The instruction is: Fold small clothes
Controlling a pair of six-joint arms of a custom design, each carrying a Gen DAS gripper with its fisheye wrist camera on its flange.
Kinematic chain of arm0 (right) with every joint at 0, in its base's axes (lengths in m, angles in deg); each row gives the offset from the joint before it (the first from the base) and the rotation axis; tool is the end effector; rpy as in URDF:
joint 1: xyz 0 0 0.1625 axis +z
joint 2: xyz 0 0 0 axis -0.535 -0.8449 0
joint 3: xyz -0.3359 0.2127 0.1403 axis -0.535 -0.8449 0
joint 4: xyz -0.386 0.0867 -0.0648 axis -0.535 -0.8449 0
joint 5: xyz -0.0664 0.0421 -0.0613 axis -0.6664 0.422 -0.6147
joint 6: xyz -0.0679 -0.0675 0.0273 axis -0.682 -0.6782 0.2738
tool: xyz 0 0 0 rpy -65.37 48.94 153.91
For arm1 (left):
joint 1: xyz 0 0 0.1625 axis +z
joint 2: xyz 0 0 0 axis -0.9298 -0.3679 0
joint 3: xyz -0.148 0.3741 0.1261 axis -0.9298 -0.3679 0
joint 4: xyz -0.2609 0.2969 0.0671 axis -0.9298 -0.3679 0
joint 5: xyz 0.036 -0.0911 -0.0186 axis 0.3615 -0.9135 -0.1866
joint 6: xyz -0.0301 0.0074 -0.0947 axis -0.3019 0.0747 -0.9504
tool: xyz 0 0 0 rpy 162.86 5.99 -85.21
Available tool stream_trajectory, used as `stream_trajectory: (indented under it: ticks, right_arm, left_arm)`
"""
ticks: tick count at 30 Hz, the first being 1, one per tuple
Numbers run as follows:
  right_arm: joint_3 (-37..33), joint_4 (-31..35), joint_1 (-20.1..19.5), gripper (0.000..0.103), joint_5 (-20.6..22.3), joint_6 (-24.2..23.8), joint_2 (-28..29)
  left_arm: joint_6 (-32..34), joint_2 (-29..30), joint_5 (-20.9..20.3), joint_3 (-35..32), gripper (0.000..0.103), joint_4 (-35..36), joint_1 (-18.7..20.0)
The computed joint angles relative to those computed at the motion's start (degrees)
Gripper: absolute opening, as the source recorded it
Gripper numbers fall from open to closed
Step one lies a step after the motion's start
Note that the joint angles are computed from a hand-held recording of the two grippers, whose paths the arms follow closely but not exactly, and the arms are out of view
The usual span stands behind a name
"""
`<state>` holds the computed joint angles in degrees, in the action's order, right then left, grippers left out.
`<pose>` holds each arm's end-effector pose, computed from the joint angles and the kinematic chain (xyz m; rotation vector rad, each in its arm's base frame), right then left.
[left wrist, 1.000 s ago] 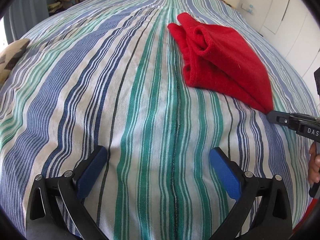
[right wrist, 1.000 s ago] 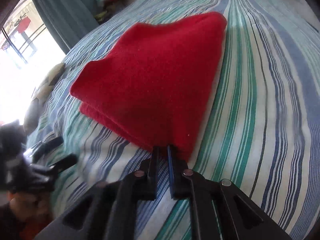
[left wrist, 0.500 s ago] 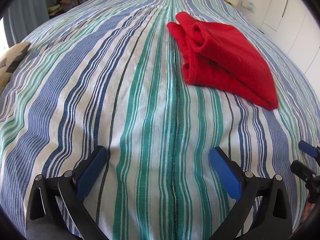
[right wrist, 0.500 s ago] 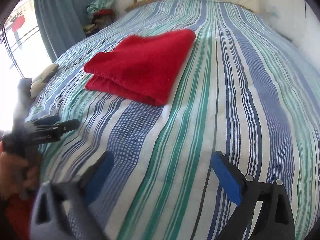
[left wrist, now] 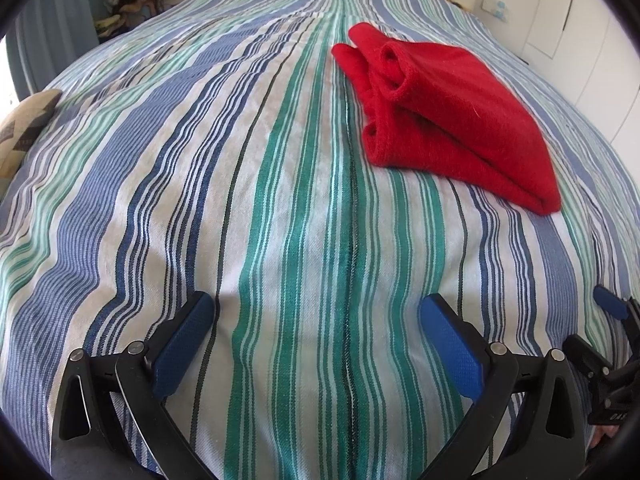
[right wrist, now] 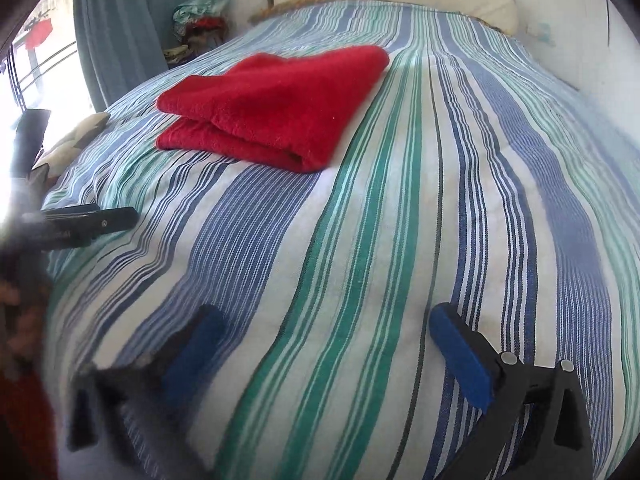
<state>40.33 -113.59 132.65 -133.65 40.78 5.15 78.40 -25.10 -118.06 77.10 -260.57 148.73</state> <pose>0.2275 -0.7267 -0.0734 0.9085 -2.4139 0.5509 0.0837 -0.7374 0.2064 -0.0472 2.2434 -0.8254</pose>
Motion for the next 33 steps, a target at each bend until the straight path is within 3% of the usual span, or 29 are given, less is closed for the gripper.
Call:
stream_trajectory:
  ticks: [22, 24, 28, 33]
  right_arm:
    - [0.0, -0.2, 0.0, 0.103, 0.1, 0.0, 0.1]
    - [0.0, -0.1, 0.0, 0.103, 0.1, 0.0, 0.1]
    - [0.2, -0.3, -0.1, 0.103, 0.5, 0.0, 0.0]
    - [0.5, -0.5, -0.4, 0.103, 1.2, 0.2, -0.1]
  left_arm:
    - [-0.8, 0.1, 0.4, -0.1, 0.102, 0.8, -0.2]
    - [-4.4, -1.6, -1.1, -0.3, 0.102, 5.4, -0.2]
    - [-6.7, -5.2, -9.4, 1.0, 0.102, 5.0, -0.2]
    - [-6.2, -3.8, -15.5, -7.5, 0.102, 8.2, -0.3]
